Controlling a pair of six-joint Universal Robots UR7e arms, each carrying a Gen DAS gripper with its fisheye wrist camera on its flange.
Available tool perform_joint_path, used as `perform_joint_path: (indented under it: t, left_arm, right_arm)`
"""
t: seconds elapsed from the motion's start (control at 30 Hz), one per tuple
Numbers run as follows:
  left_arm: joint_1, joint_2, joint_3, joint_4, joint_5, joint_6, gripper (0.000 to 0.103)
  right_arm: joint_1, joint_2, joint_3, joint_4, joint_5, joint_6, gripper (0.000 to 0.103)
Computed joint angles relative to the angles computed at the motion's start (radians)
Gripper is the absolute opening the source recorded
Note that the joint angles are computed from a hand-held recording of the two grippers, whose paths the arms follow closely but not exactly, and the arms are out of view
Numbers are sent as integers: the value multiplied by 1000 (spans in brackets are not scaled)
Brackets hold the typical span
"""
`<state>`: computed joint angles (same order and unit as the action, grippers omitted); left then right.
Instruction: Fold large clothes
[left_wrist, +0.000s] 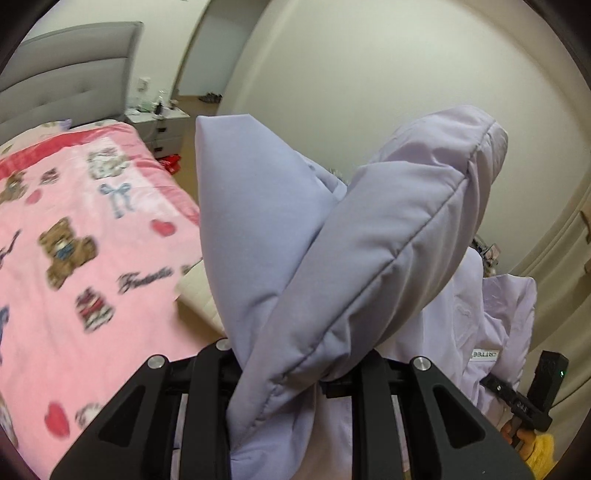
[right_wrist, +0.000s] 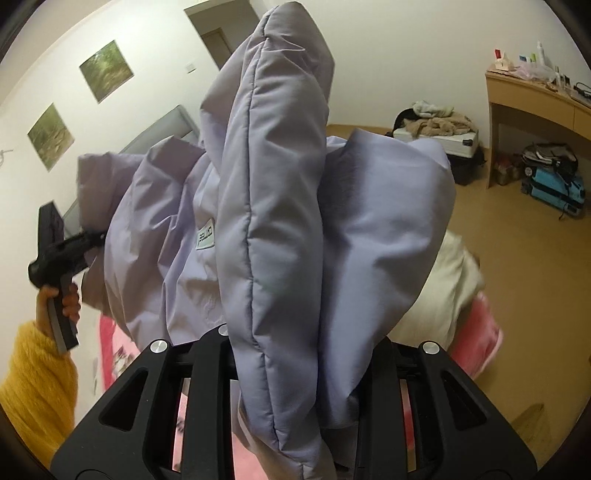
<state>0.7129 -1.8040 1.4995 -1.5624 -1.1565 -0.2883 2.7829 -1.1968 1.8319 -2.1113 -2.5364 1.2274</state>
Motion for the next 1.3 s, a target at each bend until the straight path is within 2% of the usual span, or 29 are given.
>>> perform_joint_path:
  t: [0.1, 0.23, 0.33, 0.4, 0.47, 0.63, 0.73, 0.8, 0.83, 0.9, 0.97, 1.07, 1.17, 1.2, 1.23, 1.27, 1.3]
  left_arm:
    - [61, 124, -23, -75, -21, 60, 22]
    - [119, 296, -76, -125, -20, 131, 22]
    - [144, 386, -95, -143, 11, 172, 22]
    - [168, 431, -99, -140, 44, 200, 23]
    - [200, 495, -135, -103, 63, 180, 24]
    - [260, 559, -162, -55, 56, 171, 30]
    - [278, 593, -195, -29, 47, 205, 41]
    - [300, 633, -265, 41, 17, 235, 54]
    - [307, 652, -304, 88, 1, 234, 58]
    - [316, 687, -379, 171, 7, 231, 77]
    - [305, 694, -426, 200, 61, 286, 82]
    - [288, 701, -490, 212, 118, 336, 85]
    - [266, 692, -526, 138, 170, 367, 85]
    - [257, 675, -510, 83, 151, 386, 85]
    - [250, 664, -500, 49, 124, 406, 85]
    - [238, 650, -477, 13, 90, 443, 85]
    - [229, 640, -450, -17, 74, 481, 85]
  right_arm:
    - [-94, -65, 98, -176, -2, -149, 25]
    - [-196, -110, 191, -347, 27, -255, 26]
    - [-275, -135, 267, -474, 68, -317, 27]
    - [-328, -158, 325, -540, 105, -299, 28]
    - [-367, -177, 376, -593, 130, -306, 30]
    - [-466, -203, 482, -693, 217, -317, 42]
    - [-500, -205, 524, -775, 251, -342, 49]
    - [-520, -233, 550, -816, 285, -329, 67]
    - [-530, -252, 555, -813, 290, -324, 70]
    - [-514, -300, 559, -777, 290, -294, 72]
    - [-502, -332, 554, -723, 292, -278, 73]
    - [-469, -371, 514, -565, 262, -257, 77]
    - [-392, -365, 418, -257, 111, -154, 84]
    - [-362, -351, 389, -152, 56, -108, 84]
    - [-326, -330, 363, -48, -42, -66, 84]
    - [-291, -306, 333, 47, -141, -26, 81]
    - [-261, -273, 301, 100, -216, -21, 73]
